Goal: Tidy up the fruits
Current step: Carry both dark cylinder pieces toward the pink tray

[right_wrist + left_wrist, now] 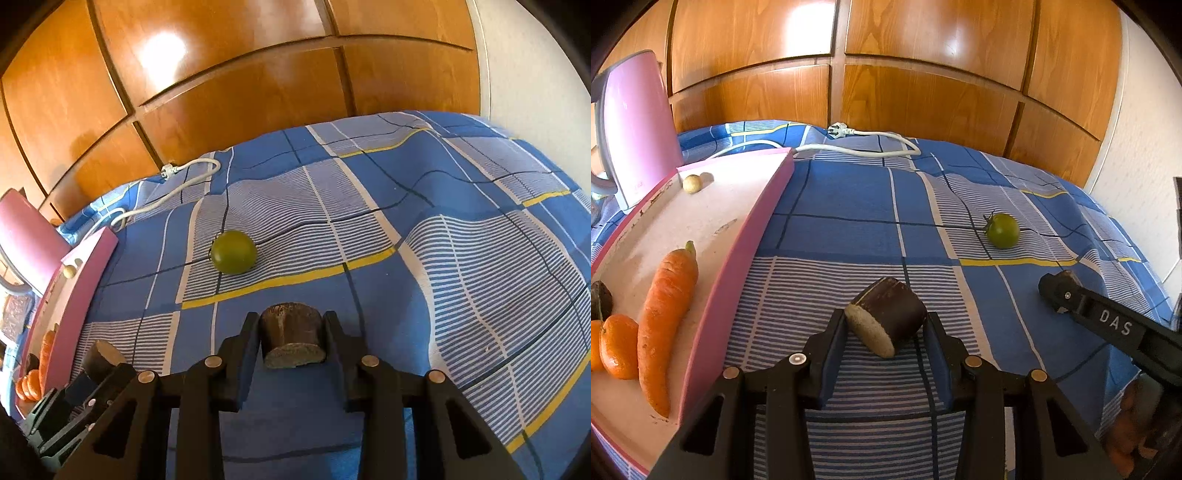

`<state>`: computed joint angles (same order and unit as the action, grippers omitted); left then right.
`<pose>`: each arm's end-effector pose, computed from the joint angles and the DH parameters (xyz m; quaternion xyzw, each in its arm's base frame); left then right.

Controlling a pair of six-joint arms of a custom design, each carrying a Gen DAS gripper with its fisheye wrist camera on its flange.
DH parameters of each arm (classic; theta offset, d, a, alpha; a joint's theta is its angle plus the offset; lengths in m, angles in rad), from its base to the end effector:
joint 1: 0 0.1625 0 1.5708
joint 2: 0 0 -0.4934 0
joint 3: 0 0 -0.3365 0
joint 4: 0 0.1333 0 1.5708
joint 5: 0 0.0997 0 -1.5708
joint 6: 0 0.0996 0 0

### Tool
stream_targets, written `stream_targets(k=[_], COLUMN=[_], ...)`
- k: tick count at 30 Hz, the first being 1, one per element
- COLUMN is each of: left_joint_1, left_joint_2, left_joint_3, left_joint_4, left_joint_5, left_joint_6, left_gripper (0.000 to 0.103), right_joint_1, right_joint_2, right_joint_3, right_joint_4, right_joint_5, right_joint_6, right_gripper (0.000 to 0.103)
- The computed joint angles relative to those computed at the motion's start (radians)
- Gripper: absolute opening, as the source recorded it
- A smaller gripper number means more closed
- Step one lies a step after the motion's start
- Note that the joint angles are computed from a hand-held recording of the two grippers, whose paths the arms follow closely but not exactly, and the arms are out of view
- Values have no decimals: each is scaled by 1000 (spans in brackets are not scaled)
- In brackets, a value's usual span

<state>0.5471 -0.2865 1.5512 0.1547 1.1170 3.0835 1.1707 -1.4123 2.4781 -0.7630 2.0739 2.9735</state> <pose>-0.3261 -0.4058 -0.1225 0.4360 0.8684 -0.1787 0.1543 -0.0361 -0.3042 0.2340 -0.2368 -0.7580 0.4945 0.3533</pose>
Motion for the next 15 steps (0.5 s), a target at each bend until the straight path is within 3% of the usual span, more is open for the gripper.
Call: stream_targets(k=[9, 15], left_joint_1=[-10, -19], left_joint_2=[-38, -67], left_joint_3=[77, 129], left_joint_4=[-46, -65], left_joint_5=[3, 5], left_joint_6=[20, 26], left_gripper=[42, 42], right_joint_1=[55, 140], right_joint_2=[30, 96], right_joint_3=[3, -3], right_joint_4=[-26, -53], right_joint_5=[69, 143], right_joint_6=[-19, -79], right_gripper=[34, 34])
